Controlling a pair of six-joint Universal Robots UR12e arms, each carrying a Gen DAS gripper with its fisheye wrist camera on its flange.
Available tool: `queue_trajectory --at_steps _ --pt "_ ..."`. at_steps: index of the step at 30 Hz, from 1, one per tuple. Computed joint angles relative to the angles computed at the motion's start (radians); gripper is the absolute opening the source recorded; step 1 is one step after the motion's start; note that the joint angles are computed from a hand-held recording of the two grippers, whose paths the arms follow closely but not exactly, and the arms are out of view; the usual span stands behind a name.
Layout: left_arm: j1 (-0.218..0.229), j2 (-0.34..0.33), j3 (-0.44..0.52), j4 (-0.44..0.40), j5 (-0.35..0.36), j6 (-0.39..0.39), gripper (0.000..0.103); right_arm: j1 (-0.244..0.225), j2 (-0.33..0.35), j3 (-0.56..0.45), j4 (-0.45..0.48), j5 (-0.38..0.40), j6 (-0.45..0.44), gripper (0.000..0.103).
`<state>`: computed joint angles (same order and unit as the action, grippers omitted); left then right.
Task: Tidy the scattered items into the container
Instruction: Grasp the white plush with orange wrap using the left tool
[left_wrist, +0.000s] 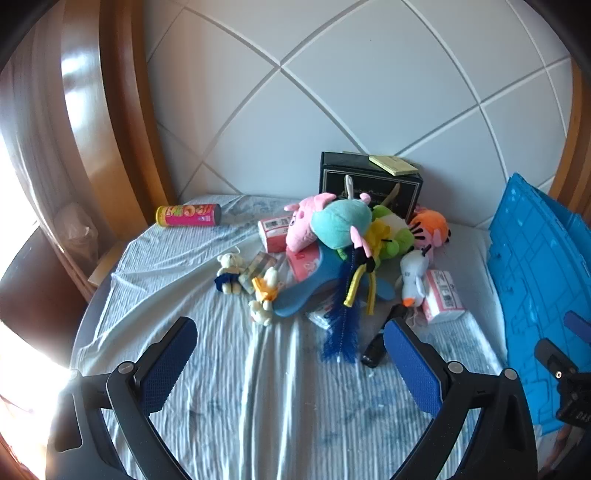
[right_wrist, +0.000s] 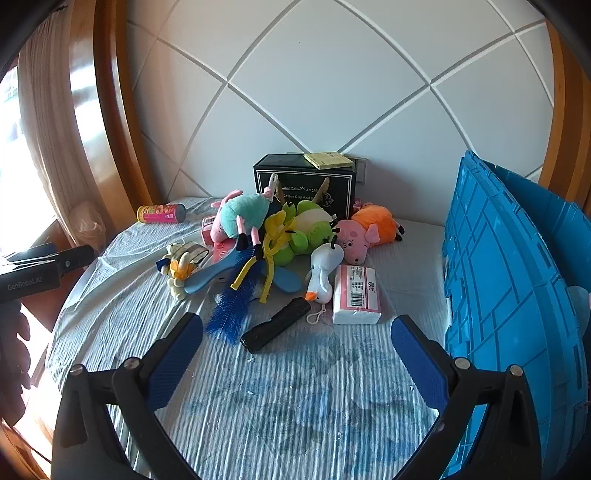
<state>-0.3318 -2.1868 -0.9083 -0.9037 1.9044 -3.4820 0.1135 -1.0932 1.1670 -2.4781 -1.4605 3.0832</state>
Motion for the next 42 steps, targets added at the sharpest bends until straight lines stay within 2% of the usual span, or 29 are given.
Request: queue_trajectory --at_steps 7,13,15,20,25,26,28,29,30,31,32,35,39,42 --pt "0.046 -0.076 0.047 0.009 -0.038 0.052 0.103 0.018 0.062 -0.074 0.064 -0.062 0.010 0.103" --pt "0.077 -0.185 0.140 0.005 -0.067 0.083 0.103 0.030 0.084 -0.087 0.123 -0.103 0.003 0.103" --pt "0.086 -0.229 0.191 -0.019 -0.075 0.077 0.103 0.032 0.082 -0.082 0.146 -0.117 0.006 0.103" --pt "0.096 -0.338 0.324 -0.109 -0.039 0.059 0.103 0.031 0.078 -0.073 0.203 -0.138 0.013 0.103" --pt "0.106 -0.405 0.415 -0.204 -0.036 0.048 0.102 0.030 0.076 -0.072 0.223 -0.143 0.019 0.103" --pt "0.107 -0.415 0.430 -0.223 -0.033 0.051 0.100 0.030 0.076 -0.072 0.224 -0.140 0.021 0.103" --pt "0.109 -0.421 0.437 -0.237 -0.034 0.058 0.087 0.031 0.078 -0.073 0.223 -0.140 0.017 0.103" --pt "0.110 -0.428 0.450 -0.261 -0.041 0.056 0.064 0.033 0.080 -0.078 0.228 -0.139 0.017 0.103" --pt "0.113 -0.434 0.465 -0.294 -0.053 0.053 0.036 0.034 0.082 -0.079 0.228 -0.135 0.017 0.103" --pt "0.114 -0.448 0.495 -0.340 -0.050 0.054 0.025 0.035 0.084 -0.082 0.229 -0.134 0.015 0.103" --pt "0.112 -0.460 0.519 -0.376 -0.037 0.061 0.024 0.037 0.088 -0.086 0.233 -0.131 0.012 0.103" --pt "0.113 -0.438 0.482 -0.352 -0.050 0.070 0.024 0.041 0.105 -0.100 0.239 -0.125 0.005 0.103" --pt "0.117 -0.378 0.385 -0.273 -0.068 0.065 0.023 0.052 0.143 -0.130 0.237 -0.122 -0.022 0.103" --pt "0.119 -0.327 0.311 -0.220 -0.081 0.063 0.023 0.056 0.184 -0.169 0.260 -0.105 -0.008 0.103"
